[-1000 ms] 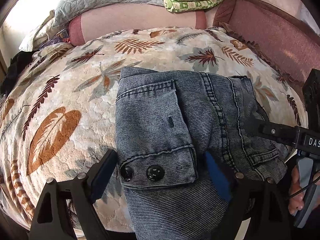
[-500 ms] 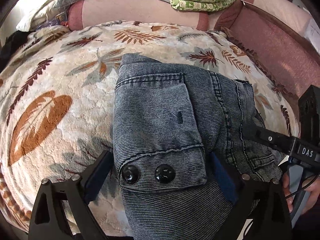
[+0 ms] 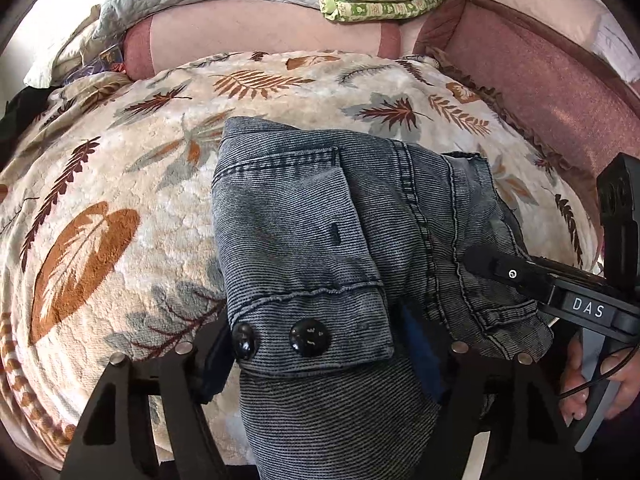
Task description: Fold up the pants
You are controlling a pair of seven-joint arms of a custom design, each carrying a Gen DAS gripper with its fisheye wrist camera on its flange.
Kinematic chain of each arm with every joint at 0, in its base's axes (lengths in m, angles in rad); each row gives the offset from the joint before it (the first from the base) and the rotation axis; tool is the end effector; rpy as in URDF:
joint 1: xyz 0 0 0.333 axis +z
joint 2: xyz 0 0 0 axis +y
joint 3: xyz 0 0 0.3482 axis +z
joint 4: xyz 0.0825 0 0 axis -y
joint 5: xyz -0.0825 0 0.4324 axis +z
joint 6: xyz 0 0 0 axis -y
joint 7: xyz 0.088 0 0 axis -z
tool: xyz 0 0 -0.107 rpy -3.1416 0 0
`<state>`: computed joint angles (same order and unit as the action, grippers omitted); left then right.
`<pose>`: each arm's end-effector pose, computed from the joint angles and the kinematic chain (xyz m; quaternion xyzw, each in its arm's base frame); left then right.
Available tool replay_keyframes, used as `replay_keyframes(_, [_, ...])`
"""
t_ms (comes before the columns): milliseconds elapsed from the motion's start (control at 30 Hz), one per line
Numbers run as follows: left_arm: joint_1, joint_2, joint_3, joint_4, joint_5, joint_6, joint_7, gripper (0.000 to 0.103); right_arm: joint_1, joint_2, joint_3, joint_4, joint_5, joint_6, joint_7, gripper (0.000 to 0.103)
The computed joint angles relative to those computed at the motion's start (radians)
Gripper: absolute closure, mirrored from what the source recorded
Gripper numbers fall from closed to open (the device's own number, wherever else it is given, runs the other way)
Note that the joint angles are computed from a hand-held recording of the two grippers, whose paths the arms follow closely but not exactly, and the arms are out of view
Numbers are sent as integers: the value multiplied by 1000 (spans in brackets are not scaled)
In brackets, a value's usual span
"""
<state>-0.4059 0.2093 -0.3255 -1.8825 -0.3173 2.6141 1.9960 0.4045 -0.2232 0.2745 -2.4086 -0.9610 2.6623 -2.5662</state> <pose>0.5323 -0.4500 0.4697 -0.3148 0.9025 -0.2918 0.0360 0.3923 0.3507 0.4383 -0.3964 0.8348 -0.1523 0.3504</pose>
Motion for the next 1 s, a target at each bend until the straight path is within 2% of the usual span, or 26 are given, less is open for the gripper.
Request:
replay_keyframes(100, [-10,24,16,30,29,-40,-81,16,0,1,1,0,-2,-4,2,51])
replay_keyframes(200, [6,49,9,72,-8,-108,-98,15,-7,-4,1,-13,-18,23,49,48])
replay_keyframes(267, [-2,44,12,72,18,-108,-101,17,-17,-8,1,-22,-39,47,88,47])
replay_keyframes(333, [-4,31,10,56,26,-89,-97,27,-15,-8,1,-19,-33,46,79,49])
replay_keyframes(367, [-5,23,8,45,29,-74,-92,30,-13,-9,4,-15,-32,33,70,53])
replay_keyframes(433, [-10,7,10,26,41,-46,-97,45,-5,-9,21,8,-48,-21,46,61])
replay_keyframes(533, [-6,-2,11,24,38,-50,-102,51,14,-6,38,38,-80,-100,16,66])
replay_keyframes(733, [-9,-28,12,-3,55,-19,-109,56,47,7,23,59,-65,-147,-21,67])
replay_keyframes(1000, [-3,-48,11,-9,38,-19,-107,60,66,12,29,80,-101,-202,-30,68])
